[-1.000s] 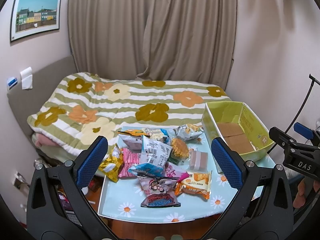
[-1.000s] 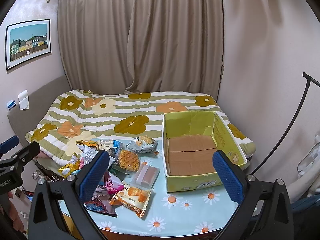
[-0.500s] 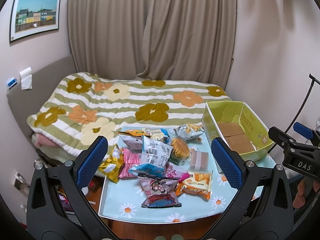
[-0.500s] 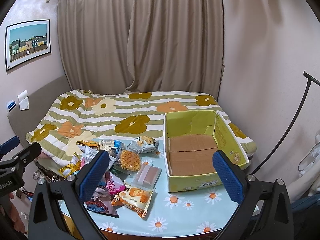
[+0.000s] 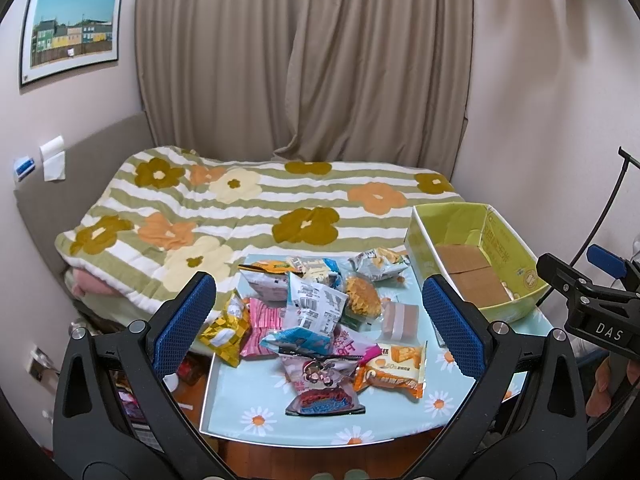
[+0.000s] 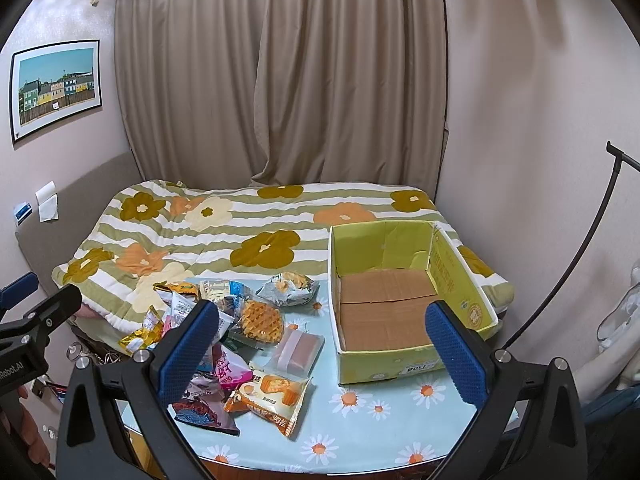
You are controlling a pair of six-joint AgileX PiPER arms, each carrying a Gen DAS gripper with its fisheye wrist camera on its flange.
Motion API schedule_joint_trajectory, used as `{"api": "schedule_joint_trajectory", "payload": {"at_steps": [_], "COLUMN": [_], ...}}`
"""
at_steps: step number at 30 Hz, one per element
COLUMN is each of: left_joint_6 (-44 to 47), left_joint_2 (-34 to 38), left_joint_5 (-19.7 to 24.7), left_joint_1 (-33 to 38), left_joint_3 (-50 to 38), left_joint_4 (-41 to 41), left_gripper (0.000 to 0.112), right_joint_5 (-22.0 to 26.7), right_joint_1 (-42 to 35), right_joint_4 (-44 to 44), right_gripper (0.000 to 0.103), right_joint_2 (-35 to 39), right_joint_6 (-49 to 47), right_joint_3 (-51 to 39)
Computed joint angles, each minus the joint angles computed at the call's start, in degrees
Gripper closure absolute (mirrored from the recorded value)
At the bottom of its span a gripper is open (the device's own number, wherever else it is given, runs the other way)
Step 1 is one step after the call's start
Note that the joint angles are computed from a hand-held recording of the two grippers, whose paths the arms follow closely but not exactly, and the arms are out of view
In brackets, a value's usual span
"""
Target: Organize snacks
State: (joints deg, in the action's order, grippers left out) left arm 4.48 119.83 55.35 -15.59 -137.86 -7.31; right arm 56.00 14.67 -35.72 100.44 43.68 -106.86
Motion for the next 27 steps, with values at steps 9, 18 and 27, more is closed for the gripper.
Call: {"api": "schedule_joint_trajectory", "payload": {"at_steps": [9, 18, 27], "left_joint_6": [1.61, 1.71, 1.4], "left_joint_2": [1.34, 0.81, 0.38], "left_joint_5": [1.1, 0.38, 0.3], "left_joint_1": [1.24, 1.15, 0.7], "left_joint_3": [-2.78, -1.64, -1.18], "left_joint_4": [-1.29, -1.18, -0.51], "left_gripper": [0.01, 0.01, 0.01], "right_joint_5": [0.63, 1.2, 0.69], "right_joint_1": [0.67, 0.69, 0.33], "right_joint_4": [-0.57, -0.01, 0.64], "right_gripper": [0.0, 0.001, 0.001], "right_joint_2": [0.53, 0.72, -0.53], "right_joint_6": [0.51, 0.12, -0.25], "right_joint_3": [-1.0, -1.85, -0.35]}}
